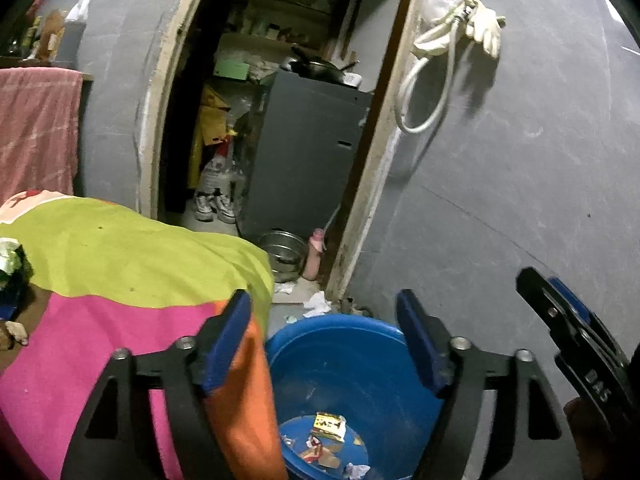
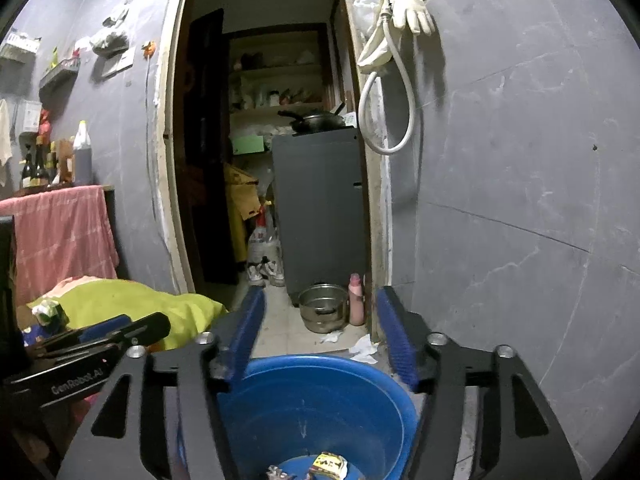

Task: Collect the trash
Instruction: 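Move both tools back over the remaining trash on the blanket, then grasp the blue printed stick wrapper with the left gripper while the right gripper grasps a brown scrap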

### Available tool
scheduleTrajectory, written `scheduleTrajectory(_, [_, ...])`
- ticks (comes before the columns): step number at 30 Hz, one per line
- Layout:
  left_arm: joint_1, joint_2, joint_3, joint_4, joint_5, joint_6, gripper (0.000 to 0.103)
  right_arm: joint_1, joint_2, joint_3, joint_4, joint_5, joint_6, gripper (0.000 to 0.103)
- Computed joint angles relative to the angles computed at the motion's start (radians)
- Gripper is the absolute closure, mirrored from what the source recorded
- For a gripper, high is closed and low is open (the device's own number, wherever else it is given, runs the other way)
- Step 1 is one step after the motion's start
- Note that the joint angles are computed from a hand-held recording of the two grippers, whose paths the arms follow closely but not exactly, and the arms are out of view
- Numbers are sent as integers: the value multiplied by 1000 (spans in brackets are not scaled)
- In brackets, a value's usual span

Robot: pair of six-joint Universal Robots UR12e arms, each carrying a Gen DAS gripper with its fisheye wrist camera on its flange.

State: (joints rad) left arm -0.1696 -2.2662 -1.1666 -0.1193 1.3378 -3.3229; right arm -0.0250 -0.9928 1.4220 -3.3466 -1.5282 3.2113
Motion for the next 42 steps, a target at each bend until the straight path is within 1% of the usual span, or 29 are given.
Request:
scheduleTrajectory(1, [2,4,-3,6,5,-9,24,-1,-1,1,-9,1,8,26])
scheduleTrajectory(3, [0,9,-3,4,32,-11,17,-2,-4,3,-20,1,20,24])
scheduleTrajectory(4, [1,13,-5,2,43,-14,12,-2,-5,4,-24,0,23,20])
scheduleTrajectory(6, [5,22,-11,1,56,-27,6,-3,-7,8,-41,3,35,15])
scheduleTrajectory(8, [12,33,-22,-1,63,-38,5,-3,-11,12,-53,7,46,10])
scheduleTrajectory(10, [18,45,-32,-5,68,-40,4,-2,-13,15,-68,12,52,0])
scheduleTrajectory(14, [32,74,-67,14,86,-23,3,3,-21,23,-89,28,62,0])
scheduleTrajectory(20, [56,127,-141,68,100,6,2,23,-35,31,-114,34,75,0])
scheduleTrajectory(25, [89,179,-215,112,112,28,2,52,-44,25,-123,48,68,0])
scheduleTrajectory(29, [124,220,-273,124,131,44,2,80,-47,18,-129,63,50,0])
scheduleTrajectory(34, [170,268,-346,122,151,69,2,118,-42,3,-95,88,25,0])
scheduleTrajectory(37, [193,288,-378,100,146,86,2,139,-36,-4,-64,105,5,0])
scheduleTrajectory(42, [228,310,-418,58,125,118,2,168,-23,-21,13,144,-42,0])
